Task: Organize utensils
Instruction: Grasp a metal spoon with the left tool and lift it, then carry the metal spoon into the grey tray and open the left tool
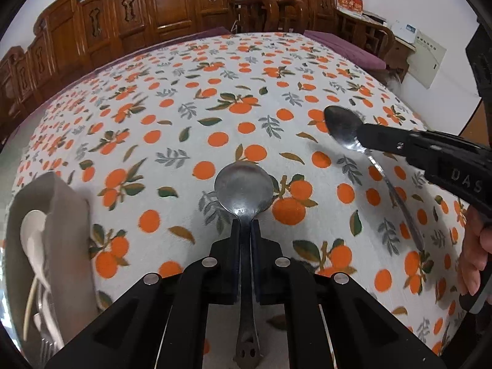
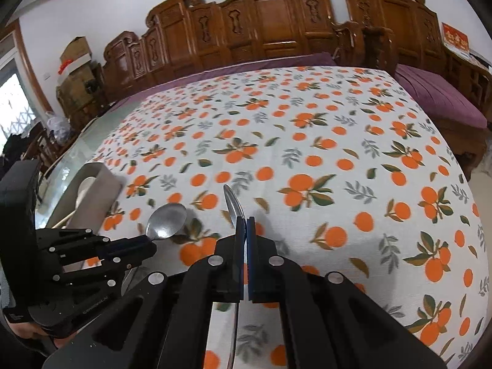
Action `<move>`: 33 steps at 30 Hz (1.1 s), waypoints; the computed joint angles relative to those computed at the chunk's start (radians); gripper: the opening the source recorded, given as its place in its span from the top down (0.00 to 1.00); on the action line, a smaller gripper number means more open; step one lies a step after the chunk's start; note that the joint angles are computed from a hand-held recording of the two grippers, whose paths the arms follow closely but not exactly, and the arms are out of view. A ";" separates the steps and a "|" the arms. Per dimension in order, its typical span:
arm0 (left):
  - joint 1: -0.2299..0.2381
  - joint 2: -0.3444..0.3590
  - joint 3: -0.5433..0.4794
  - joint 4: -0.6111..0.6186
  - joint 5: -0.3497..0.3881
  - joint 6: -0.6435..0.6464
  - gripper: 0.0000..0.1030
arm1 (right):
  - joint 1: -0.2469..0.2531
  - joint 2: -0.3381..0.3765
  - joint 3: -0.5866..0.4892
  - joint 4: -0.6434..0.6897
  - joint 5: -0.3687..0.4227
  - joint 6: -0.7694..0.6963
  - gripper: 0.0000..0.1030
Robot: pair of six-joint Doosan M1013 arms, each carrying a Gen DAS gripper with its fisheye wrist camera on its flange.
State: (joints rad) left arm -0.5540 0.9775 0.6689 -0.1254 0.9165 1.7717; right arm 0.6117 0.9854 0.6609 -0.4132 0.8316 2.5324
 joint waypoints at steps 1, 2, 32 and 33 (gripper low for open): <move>0.002 -0.010 0.014 -0.003 -0.010 0.004 0.95 | 0.003 0.003 -0.008 0.003 0.000 -0.008 0.98; 0.004 -0.017 0.022 -0.005 -0.017 0.007 0.95 | 0.006 0.006 -0.016 0.005 0.000 -0.015 0.98; 0.061 -0.233 0.304 -0.124 -0.260 0.105 0.95 | 0.059 0.059 -0.156 0.000 -0.018 -0.121 0.98; 0.063 -0.241 0.315 -0.131 -0.271 0.108 0.95 | 0.060 0.054 -0.149 -0.005 -0.025 -0.114 0.98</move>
State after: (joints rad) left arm -0.4909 0.7364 0.9843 -0.2568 0.6460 1.8796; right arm 0.6717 1.0395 0.5122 -0.4181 0.8065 2.4180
